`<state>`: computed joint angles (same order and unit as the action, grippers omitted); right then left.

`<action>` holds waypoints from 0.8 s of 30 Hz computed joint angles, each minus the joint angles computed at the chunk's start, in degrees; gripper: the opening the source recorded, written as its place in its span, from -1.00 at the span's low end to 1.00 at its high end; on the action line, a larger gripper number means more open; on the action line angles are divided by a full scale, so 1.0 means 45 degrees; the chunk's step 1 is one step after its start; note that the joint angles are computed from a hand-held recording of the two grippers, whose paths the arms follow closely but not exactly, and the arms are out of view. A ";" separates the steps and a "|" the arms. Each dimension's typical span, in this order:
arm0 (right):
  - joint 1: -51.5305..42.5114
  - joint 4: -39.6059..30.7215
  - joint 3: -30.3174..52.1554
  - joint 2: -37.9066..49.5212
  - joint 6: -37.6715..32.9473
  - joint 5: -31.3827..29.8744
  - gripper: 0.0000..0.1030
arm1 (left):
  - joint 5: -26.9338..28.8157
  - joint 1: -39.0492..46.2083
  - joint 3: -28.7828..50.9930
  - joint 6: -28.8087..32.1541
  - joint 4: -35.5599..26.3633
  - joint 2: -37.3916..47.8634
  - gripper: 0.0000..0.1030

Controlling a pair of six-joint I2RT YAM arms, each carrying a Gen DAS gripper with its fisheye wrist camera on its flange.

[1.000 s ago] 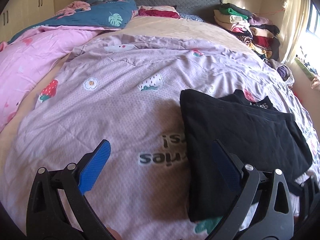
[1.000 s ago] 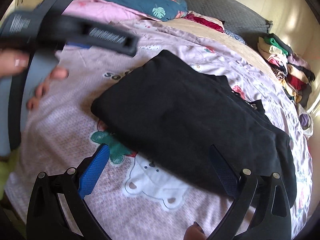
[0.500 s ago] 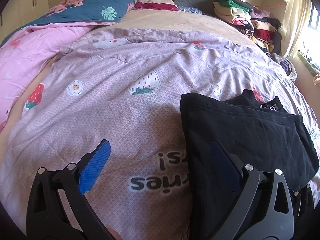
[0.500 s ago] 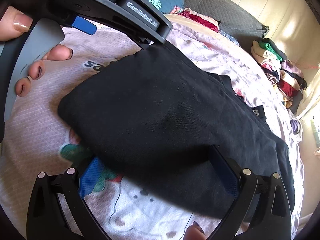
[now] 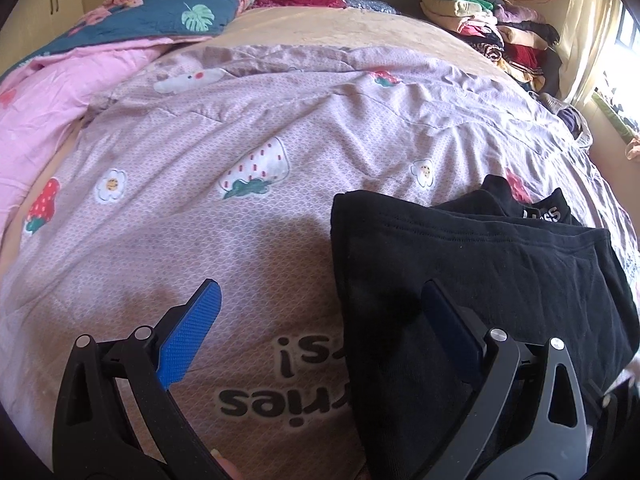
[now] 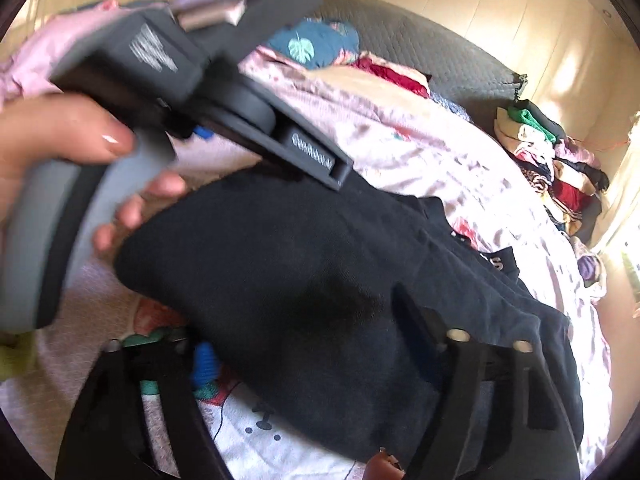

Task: Fold small clothes
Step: 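Grasp the edge of the folded sweatshirt with the right tool, then lift the gripped sweatshirt edge with the right tool and fold it over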

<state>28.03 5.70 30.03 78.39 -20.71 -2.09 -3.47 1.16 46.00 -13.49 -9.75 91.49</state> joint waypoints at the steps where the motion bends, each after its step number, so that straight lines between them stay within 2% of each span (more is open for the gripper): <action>1: -0.0150 -0.0155 -0.0006 -0.0193 -0.0018 -0.0328 -0.02 | 0.0245 0.0053 0.0136 -0.0076 -0.0062 0.0144 0.82; 2: -0.0212 -0.0332 -0.0048 -0.0446 0.0005 -0.0574 -0.12 | 0.0446 0.0092 0.0231 -0.0131 -0.0122 0.0238 0.82; 4: -0.0412 -0.0650 -0.0153 -0.1001 -0.0041 -0.1168 -0.68 | 0.0706 0.0121 0.0354 -0.0291 -0.0199 0.0348 0.82; 5: -0.0434 -0.0769 -0.0216 -0.1271 -0.0043 -0.1364 -0.77 | 0.0781 0.0088 0.0417 -0.0375 -0.0236 0.0404 0.82; 11: -0.0985 -0.1610 -0.0133 -0.2243 0.0100 -0.1918 -0.85 | 0.1846 -0.0187 0.0672 -0.1048 -0.0261 0.0522 0.82; 14: -0.1664 -0.2071 0.0006 -0.2695 0.0248 -0.2448 -0.86 | 0.1889 -0.0600 0.0798 -0.1343 -0.0240 0.0425 0.82; 16: -0.1996 -0.2333 -0.0001 -0.3063 0.0330 -0.2672 -0.87 | 0.2049 -0.0802 0.0843 -0.1527 -0.0170 0.0306 0.61; 17: -0.2205 -0.2432 0.0056 -0.3133 0.0332 -0.2813 -0.87 | 0.2122 -0.0981 0.0856 -0.1629 -0.0130 0.0174 0.32; 18: -0.2480 -0.2575 0.0119 -0.3261 0.0332 -0.2987 -0.87 | 0.2077 -0.1134 0.0934 -0.1685 -0.0175 0.0128 0.11; 19: -0.2667 -0.2657 0.0112 -0.3390 0.0341 -0.3093 -0.87 | 0.1860 -0.1403 0.1022 -0.1782 -0.0236 0.0016 0.05; 21: -0.3241 -0.2842 0.0166 -0.3548 0.0324 -0.3457 -0.87 | 0.1612 -0.1724 0.1136 -0.1838 -0.0265 -0.0160 -0.32; 24: -0.4021 -0.3103 0.0121 -0.3930 0.0353 -0.3955 -0.87 | 0.1335 -0.2229 0.1404 -0.1892 -0.0379 -0.0459 -0.67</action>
